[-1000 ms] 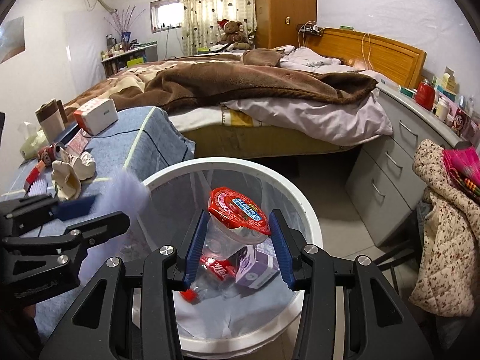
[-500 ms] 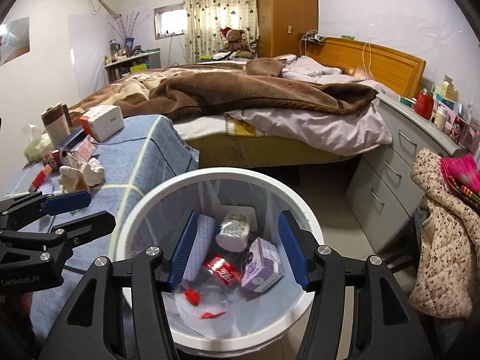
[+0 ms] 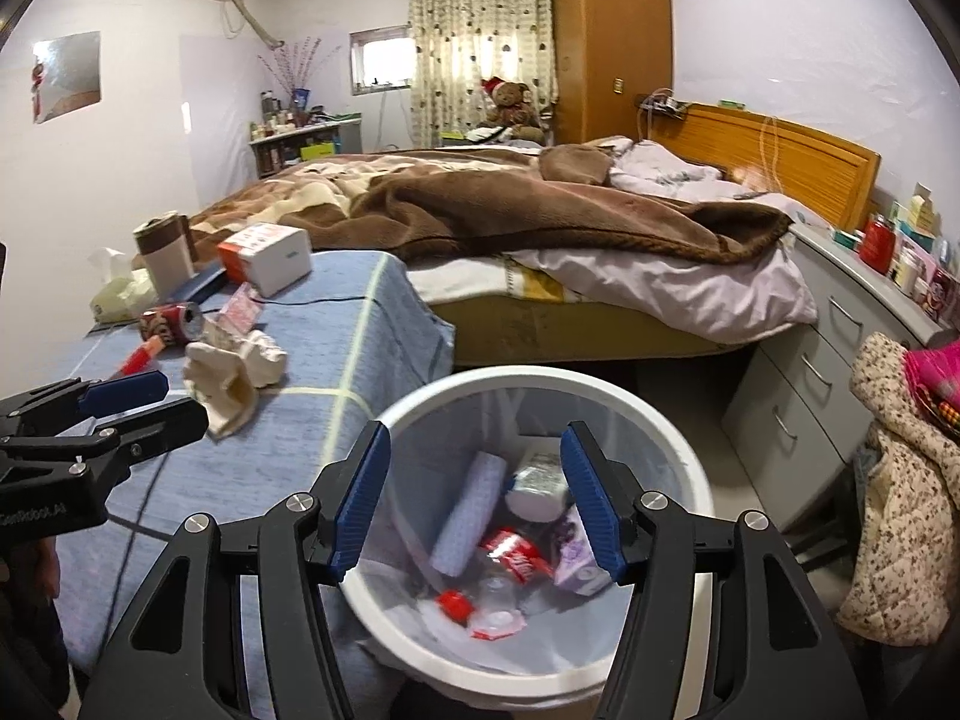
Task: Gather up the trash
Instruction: 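Move both open grippers back to the table while the right gripper grasps the paper bag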
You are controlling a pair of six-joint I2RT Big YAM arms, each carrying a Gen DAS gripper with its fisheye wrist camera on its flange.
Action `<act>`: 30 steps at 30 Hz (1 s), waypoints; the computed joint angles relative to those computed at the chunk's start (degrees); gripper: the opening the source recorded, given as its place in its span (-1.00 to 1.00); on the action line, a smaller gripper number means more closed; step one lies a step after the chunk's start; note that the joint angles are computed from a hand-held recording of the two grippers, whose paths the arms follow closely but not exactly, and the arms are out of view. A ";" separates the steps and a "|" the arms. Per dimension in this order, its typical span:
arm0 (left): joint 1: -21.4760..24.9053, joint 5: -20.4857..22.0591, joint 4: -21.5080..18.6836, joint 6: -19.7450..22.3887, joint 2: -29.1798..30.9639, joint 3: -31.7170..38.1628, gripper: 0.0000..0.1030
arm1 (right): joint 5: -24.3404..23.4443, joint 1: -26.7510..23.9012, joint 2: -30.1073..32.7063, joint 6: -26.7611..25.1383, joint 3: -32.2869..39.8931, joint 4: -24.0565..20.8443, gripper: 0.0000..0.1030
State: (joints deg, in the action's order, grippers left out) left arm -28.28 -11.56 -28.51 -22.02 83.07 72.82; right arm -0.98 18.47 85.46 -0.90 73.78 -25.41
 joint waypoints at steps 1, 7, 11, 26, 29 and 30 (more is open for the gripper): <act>0.47 -0.57 -0.02 -0.07 -0.81 -0.88 0.33 | -0.14 0.38 -0.11 0.03 -0.16 0.29 0.18; 4.11 -1.88 0.44 -1.76 -5.50 -5.79 0.34 | -1.53 2.62 0.52 0.42 0.25 0.75 0.18; 6.65 -2.97 0.18 -2.76 -7.91 -8.17 0.37 | -2.26 4.05 1.96 0.62 1.48 0.38 0.19; 16.34 -1.62 -1.83 -3.72 -10.02 -11.29 0.43 | -6.70 8.57 10.31 -4.20 10.70 -2.51 0.19; 18.18 -0.89 -2.54 -3.98 -9.01 -10.77 0.46 | -7.43 9.34 12.79 -5.75 13.70 -4.03 0.19; 18.72 -0.47 -2.55 -4.06 -8.64 -10.61 0.47 | -7.94 9.52 13.66 -6.25 14.78 -4.68 0.19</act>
State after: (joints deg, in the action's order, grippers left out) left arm -9.55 -12.03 -31.06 -26.08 74.43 62.21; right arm -8.91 27.98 99.13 -7.15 88.55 -30.09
